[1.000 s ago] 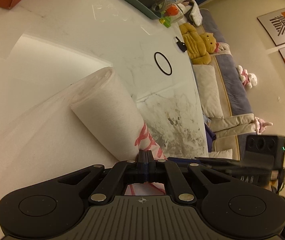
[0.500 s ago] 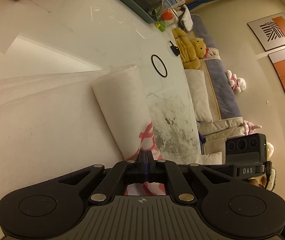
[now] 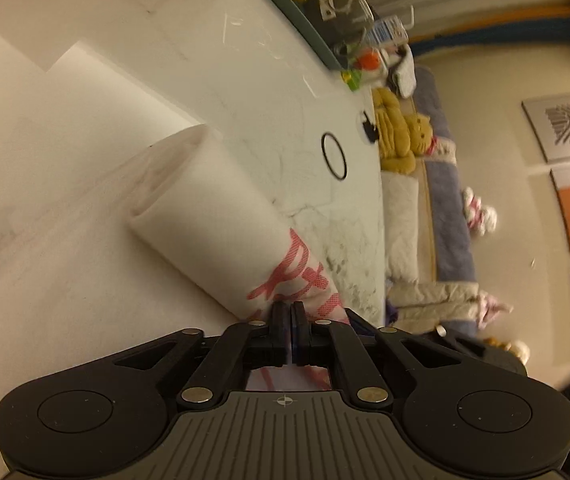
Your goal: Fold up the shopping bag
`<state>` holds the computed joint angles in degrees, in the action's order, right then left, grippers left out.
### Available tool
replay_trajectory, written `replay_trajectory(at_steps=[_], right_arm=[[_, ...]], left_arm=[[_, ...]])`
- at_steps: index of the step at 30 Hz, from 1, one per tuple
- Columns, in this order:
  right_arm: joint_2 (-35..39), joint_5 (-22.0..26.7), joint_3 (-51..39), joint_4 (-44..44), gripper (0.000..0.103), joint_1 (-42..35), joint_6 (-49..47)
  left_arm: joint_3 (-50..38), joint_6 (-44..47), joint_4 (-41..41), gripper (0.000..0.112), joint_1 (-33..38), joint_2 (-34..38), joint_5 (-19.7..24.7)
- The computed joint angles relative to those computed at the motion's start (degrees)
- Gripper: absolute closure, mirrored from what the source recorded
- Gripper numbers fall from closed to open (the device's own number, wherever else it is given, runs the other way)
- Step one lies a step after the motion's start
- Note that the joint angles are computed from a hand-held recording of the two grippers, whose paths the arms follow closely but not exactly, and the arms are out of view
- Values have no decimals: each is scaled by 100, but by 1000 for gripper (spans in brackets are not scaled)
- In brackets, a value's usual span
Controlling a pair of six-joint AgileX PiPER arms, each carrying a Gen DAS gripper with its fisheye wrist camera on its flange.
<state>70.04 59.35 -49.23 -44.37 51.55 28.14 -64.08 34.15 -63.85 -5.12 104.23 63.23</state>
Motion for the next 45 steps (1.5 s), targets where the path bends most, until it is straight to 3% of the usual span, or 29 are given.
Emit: replay_trajectory(at_steps=[5, 7, 12, 16, 20, 22, 29, 36, 39, 42, 45], right_arm=[[572, 95, 734, -1442, 97, 1169, 91], [447, 125, 1044, -1594, 97, 1484, 15], [978, 61, 1019, -1816, 97, 1758, -123], [1260, 84, 453, -1416, 97, 1504, -532], [1352, -17, -840, 305, 95, 353, -455], [1398, -129, -1132, 712, 95, -23, -317], [1525, 91, -802, -313, 95, 513, 349], [1620, 267, -1180, 43, 96, 212, 738], [1272, -48, -1205, 535, 96, -290, 1018], [1267, -246, -1338, 869, 96, -748, 714], [1250, -368, -1320, 942, 96, -759, 823]], left_arm=[[218, -263, 59, 108, 150, 111, 88], [378, -105, 116, 108, 265, 88, 91], [691, -257, -123, 108, 458, 111, 119], [756, -607, -124, 108, 386, 15, -22], [1075, -280, -314, 108, 375, -82, -103], [1174, -46, -256, 108, 316, -196, -172], [1264, 177, -414, 108, 569, -89, -22], [1180, 138, -472, 108, 630, 18, 106], [1198, 218, -543, 108, 792, 183, 369], [1247, 271, -419, 108, 835, 119, 479], [1255, 291, -283, 108, 770, 37, 528]])
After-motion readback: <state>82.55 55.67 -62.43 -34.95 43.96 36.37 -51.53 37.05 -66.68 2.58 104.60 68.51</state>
